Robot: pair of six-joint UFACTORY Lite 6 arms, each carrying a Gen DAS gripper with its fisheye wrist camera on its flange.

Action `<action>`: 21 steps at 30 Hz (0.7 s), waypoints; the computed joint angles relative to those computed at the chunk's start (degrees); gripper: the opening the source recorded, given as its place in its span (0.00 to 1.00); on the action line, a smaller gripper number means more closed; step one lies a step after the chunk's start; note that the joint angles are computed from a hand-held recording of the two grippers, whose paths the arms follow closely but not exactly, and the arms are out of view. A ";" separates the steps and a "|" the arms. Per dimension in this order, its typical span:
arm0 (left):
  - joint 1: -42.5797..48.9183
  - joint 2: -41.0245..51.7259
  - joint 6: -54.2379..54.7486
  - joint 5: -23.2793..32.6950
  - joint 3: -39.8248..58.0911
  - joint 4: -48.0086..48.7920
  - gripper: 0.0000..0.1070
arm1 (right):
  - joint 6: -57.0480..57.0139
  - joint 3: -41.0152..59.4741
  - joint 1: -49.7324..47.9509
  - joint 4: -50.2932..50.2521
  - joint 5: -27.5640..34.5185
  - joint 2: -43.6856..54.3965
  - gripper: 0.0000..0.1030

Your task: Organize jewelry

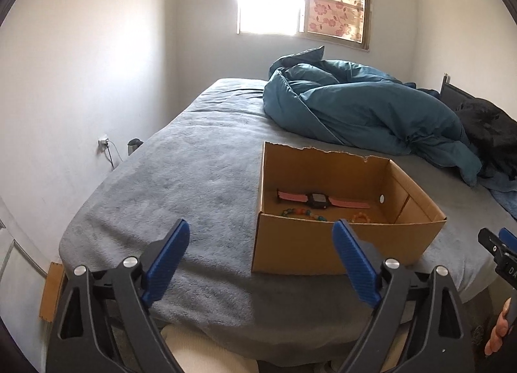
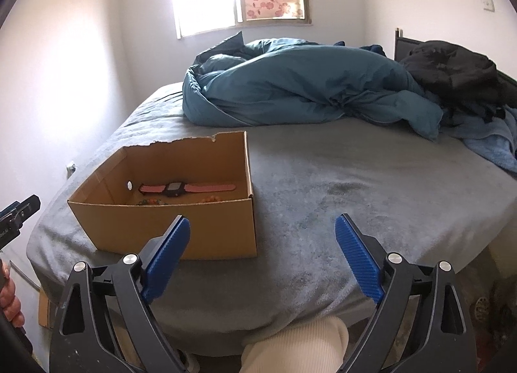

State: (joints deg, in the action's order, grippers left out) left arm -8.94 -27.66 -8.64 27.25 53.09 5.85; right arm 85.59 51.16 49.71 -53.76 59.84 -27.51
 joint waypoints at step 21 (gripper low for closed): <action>0.76 0.34 -0.25 0.45 -0.33 -0.42 0.84 | 1.31 0.08 0.24 0.73 1.13 -0.07 0.85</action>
